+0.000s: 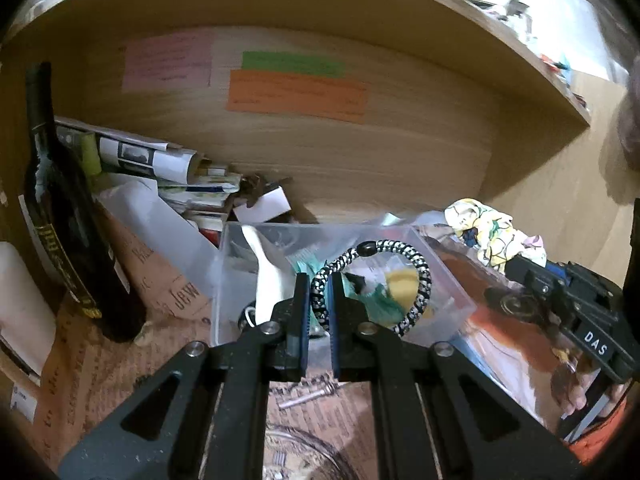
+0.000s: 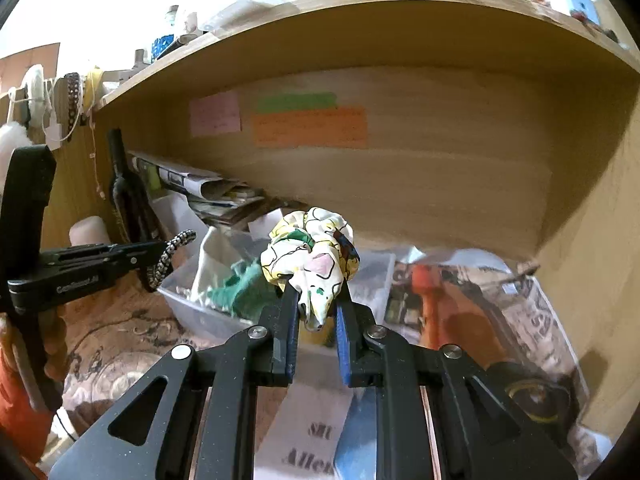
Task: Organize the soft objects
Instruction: 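Carry the bracelet and scrunchie into the clear box and release both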
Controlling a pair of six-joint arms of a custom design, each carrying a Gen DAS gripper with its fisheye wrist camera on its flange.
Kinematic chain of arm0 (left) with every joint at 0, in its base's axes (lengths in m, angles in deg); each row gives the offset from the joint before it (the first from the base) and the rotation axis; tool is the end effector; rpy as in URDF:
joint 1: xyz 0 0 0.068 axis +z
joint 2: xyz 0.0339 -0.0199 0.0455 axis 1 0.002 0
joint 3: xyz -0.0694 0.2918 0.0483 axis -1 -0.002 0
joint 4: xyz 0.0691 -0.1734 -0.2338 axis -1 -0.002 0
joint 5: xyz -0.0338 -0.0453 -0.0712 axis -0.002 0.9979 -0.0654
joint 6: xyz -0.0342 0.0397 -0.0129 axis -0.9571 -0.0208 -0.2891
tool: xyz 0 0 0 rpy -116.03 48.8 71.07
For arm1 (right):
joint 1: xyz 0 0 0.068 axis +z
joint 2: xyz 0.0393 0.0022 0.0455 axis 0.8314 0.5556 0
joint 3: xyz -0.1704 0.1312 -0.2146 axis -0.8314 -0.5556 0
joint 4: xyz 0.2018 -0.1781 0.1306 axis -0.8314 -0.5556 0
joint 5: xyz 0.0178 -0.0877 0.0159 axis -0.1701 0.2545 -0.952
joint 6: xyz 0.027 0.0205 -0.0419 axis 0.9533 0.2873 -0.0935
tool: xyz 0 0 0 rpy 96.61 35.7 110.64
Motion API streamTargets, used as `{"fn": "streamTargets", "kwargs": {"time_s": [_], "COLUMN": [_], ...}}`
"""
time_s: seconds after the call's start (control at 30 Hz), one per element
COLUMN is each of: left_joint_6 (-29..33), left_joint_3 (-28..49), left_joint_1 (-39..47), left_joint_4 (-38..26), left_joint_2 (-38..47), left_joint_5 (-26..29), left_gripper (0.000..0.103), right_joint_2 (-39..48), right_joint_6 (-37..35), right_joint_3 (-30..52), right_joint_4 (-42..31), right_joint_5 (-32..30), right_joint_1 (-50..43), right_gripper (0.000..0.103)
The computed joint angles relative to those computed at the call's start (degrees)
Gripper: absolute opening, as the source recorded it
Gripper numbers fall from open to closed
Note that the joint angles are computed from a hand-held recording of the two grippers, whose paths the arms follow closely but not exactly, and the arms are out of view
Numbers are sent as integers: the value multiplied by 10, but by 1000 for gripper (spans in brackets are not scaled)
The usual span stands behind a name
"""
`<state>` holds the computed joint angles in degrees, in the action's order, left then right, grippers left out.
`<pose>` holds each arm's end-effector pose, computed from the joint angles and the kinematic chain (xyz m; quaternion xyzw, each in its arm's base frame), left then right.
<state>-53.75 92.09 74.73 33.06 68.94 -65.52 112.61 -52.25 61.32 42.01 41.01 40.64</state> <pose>0.2943 -0.0848 0.2018 0.1032 0.8587 -0.1476 0.4797 0.2532 -0.0516 0.2152 -0.1371 0.8222 0.0880 0.5454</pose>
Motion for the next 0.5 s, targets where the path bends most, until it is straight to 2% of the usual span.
{"fn": "streamTargets", "kwargs": {"time_s": [0.5], "left_joint_6": [-23], "left_joint_3": [104], "left_joint_1": [25], "left_joint_4": [-6], "left_joint_2": [155], "left_joint_5": [-9], "left_gripper": [7], "right_joint_2": [142], "right_joint_6": [15], "right_joint_3": [64], "right_joint_4": [37], "right_joint_5": [66], "right_joint_1": [87], "right_gripper": [15]}}
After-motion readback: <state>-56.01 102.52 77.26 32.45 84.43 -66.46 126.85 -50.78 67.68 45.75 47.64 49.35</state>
